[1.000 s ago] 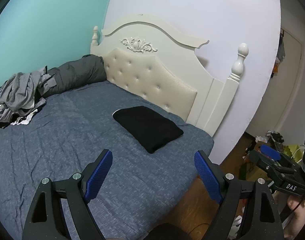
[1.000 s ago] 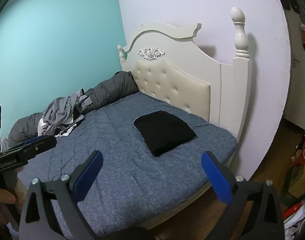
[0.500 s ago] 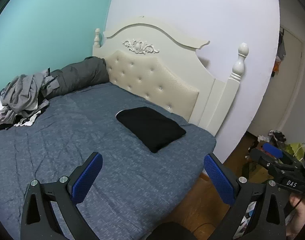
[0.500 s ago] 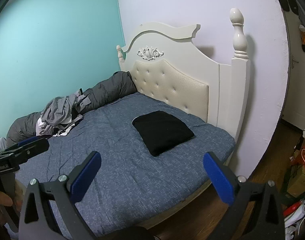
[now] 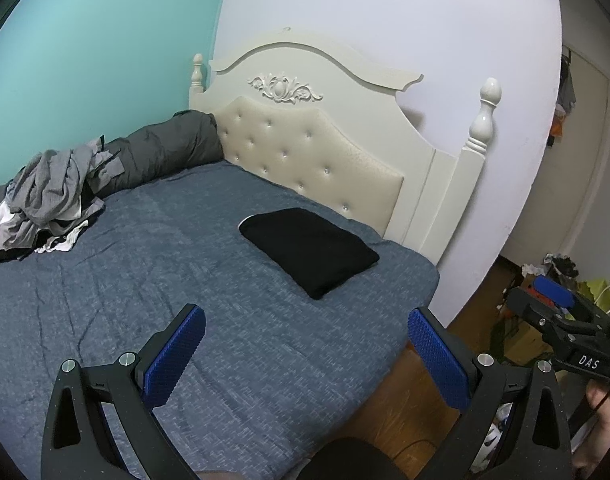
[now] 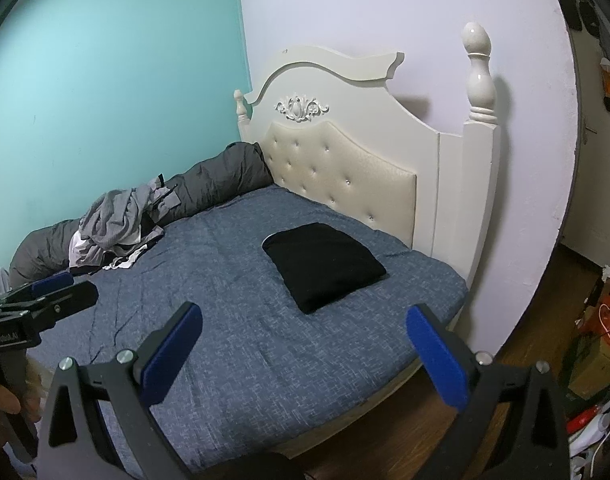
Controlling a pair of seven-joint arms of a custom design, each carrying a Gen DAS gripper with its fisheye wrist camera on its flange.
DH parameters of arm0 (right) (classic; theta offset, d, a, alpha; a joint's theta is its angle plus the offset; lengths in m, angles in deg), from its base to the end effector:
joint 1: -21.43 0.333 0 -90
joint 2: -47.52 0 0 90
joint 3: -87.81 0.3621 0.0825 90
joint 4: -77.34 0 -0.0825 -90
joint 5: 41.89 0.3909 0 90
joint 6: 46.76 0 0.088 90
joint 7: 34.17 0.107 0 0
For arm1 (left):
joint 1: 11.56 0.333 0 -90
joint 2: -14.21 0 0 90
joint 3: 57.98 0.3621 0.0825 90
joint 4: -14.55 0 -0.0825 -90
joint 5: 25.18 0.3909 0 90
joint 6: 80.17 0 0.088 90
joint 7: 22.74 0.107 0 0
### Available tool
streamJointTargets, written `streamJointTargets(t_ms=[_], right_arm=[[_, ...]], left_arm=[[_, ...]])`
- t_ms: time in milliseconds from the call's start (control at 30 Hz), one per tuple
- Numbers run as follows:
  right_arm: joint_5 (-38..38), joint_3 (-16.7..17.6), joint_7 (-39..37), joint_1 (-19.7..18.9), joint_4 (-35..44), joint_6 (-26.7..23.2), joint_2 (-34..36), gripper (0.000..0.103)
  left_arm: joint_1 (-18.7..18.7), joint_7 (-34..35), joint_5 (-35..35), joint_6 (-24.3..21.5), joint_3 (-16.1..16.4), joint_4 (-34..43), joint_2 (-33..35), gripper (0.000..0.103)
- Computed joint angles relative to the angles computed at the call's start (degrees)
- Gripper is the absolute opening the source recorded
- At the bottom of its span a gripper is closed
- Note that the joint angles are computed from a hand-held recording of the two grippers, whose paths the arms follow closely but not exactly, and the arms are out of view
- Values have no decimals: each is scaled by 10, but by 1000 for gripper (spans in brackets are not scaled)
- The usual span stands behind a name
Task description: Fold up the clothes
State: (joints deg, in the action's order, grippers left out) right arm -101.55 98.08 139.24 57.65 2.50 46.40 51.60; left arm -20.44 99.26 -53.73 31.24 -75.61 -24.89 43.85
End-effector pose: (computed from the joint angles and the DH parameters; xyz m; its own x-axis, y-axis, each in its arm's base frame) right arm 0.4658 0.3536 0.8114 -0.6047 -0.7869 -0.1230 -0.3306 0.3885 -0.8601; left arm 0.6649 -0.2545 0.8253 -0.8362 -0.5253 0.1576 -0.4057 0.3991 -0.8223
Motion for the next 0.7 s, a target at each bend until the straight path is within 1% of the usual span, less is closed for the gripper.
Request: streamJointTargets(t_ms=[367,700], right_arm=[[4,0,8,4,4,-7,5,103],[2,-2,7,9,7,-10,8,103]], left_arm=[[9,14,-5,21,5,-43,-24,103],[11,18,-10,35,7,-60,-34,103]])
